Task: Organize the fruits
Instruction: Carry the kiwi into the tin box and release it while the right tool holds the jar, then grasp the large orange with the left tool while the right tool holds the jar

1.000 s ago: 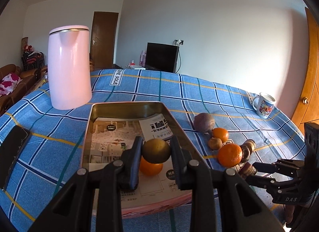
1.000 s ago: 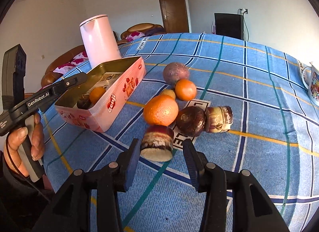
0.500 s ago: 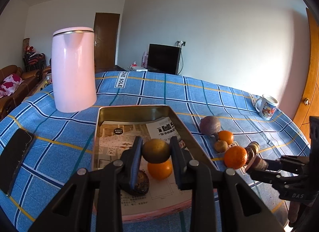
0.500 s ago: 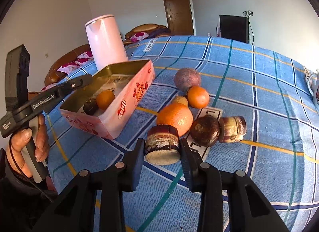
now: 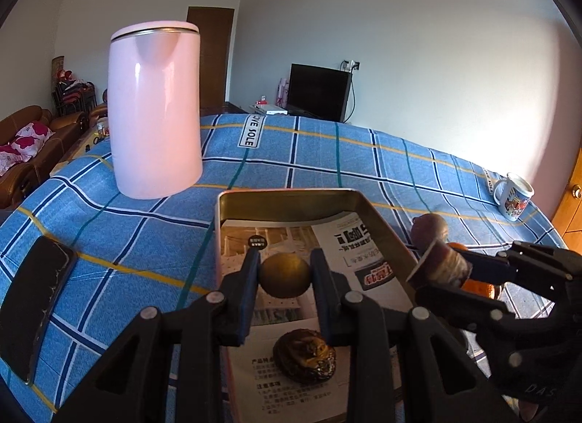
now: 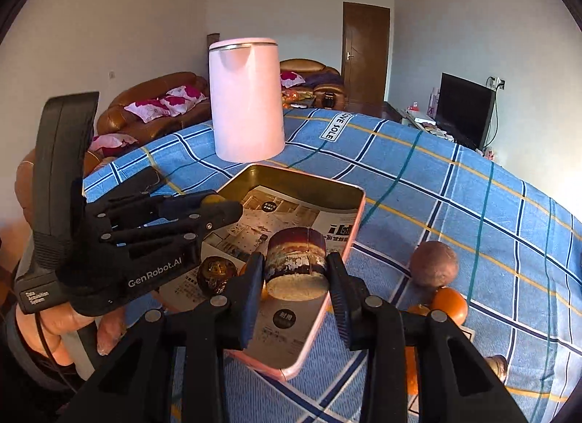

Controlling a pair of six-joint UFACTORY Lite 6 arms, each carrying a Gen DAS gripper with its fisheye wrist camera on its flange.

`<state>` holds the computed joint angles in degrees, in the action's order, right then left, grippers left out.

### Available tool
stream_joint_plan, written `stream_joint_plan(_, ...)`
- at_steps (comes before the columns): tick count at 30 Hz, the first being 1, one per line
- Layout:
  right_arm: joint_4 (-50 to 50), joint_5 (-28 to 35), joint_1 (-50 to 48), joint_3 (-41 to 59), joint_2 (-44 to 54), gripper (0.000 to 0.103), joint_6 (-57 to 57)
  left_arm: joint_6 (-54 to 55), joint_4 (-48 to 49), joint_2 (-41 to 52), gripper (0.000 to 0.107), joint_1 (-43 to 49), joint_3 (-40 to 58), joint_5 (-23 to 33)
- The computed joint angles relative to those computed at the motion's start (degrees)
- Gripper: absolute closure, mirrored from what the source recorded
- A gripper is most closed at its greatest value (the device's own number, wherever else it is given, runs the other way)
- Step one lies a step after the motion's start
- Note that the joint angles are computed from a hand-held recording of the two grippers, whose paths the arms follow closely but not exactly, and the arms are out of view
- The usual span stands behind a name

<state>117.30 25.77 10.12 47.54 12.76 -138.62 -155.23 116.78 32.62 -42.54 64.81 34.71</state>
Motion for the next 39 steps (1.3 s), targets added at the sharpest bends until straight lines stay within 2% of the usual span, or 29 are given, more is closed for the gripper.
stream_joint_plan(6, 3.42, -3.62, 3.08, 6.07, 7.54, 0.066, -0.45, -0.69, 2.36, 0.97, 0.076, 2.69, 1.28, -4.39)
stream_joint_plan(8, 2.75, -3.34, 2.76, 6.84, 8.83, 0.066, 0.61, -1.14, 2.57, 0.61, 0.068, 2.63, 0.85, -3.96)
stream_joint_plan(9, 2.69, -2.82, 2.61, 7.19, 9.31, 0.066, 1.06, -0.91, 2.01, 0.24, 0.057, 2.15, 0.36, -3.03)
stream_joint_plan(11, 0.97, -1.23, 1.55, 6.25, 8.41, 0.064, 2.56, -2.36, 2.65, -0.97, 0.046, 1.08, -1.25, -1.13)
stream_joint_plan(13, 1.23, 0.70, -0.19, 3.26, 5.30, 0.057, 1.20, -0.80, -0.39, -1.82, 0.028, -0.88, -1.99, 1.29)
stream_joint_plan(15, 1.31, 3.11, -3.63, -1.27, 0.62, 0.055, -1.36, -1.26, -0.81, -2.85, 0.026, -3.00, -2.99, 3.54)
stream_joint_plan(19, -0.01, 5.75, -14.48, -6.90, -5.09, 0.055, -5.52, 1.19, -3.47, -1.62, 0.026, -7.12, 0.33, 4.65)
stream_joint_plan(23, 1.14, 6.12, -25.95, -5.34, -2.05, 0.055, -9.00, 7.03, -7.66, 4.11, 0.026, -11.11, 9.71, 3.98)
stream_joint_plan(25, -3.31, 7.16, -30.05, -2.72, 1.13, 0.055, -5.30, 11.89, -10.98, 8.43, 0.026, -12.59, 16.39, 2.67)
stream_joint_plan(31, -11.84, 8.02, -32.79, 2.24, 6.54, 0.055, 1.66, 29.41, -23.59, 20.34, 0.026, -14.41, 35.30, -1.05)
stream_joint_plan(33, -11.47, 7.60, -32.27, 2.91, 7.85, 0.055, 1.44, 34.21, -27.43, 23.05, 0.026, -14.91, 39.93, -1.45)
stream_joint_plan(36, -15.63, 6.87, -32.36, 5.65, 10.39, 0.064, 6.53, 40.03, -32.17, 26.12, 0.026, -15.20, 45.20, -1.69)
stream_joint_plan(39, -18.78, 6.54, -32.25, 6.66, 11.32, 0.066, 9.12, 46.80, -37.62, 29.59, 0.026, -15.30, 50.89, -2.08)
